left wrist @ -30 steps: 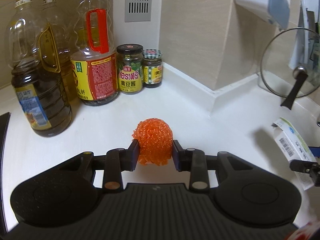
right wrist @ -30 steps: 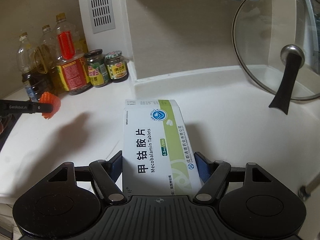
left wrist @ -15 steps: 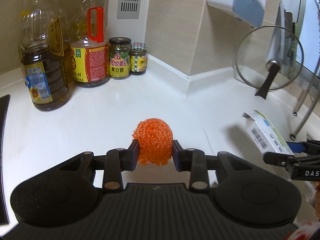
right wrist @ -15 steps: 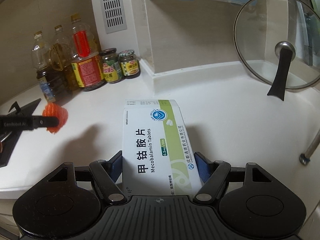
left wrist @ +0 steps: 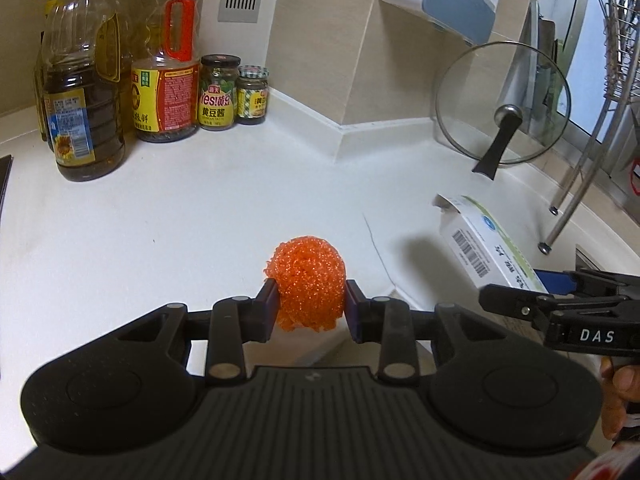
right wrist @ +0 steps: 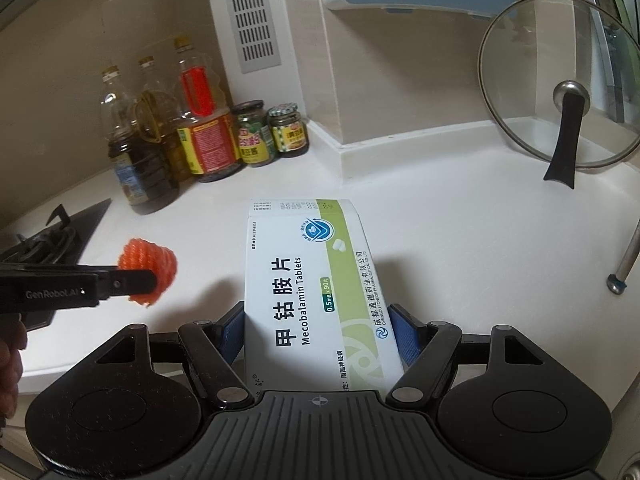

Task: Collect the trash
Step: 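Carry the scrubber ball and medicine box down over the trash bin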

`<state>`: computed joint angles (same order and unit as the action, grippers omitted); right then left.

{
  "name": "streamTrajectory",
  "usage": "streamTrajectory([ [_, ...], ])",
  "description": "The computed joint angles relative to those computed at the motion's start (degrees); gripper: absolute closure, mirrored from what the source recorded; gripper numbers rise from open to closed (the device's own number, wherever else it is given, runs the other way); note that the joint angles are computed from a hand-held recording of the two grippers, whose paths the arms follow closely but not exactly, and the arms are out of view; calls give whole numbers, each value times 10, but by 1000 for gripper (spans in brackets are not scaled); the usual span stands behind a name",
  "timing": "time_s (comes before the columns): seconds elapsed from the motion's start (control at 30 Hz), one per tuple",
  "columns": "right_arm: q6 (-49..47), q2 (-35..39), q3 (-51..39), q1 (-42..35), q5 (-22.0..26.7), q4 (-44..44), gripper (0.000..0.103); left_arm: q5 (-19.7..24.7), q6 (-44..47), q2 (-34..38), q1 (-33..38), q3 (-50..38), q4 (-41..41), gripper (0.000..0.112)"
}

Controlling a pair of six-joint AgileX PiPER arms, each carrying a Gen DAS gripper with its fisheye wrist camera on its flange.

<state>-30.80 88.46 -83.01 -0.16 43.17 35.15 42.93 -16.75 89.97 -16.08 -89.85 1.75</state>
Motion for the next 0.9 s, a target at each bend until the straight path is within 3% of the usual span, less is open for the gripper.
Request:
streamTrajectory([
  [0.9, 76, -96, 120, 72, -36, -54, 30, -8, 66, -91, 7, 119, -59, 82],
])
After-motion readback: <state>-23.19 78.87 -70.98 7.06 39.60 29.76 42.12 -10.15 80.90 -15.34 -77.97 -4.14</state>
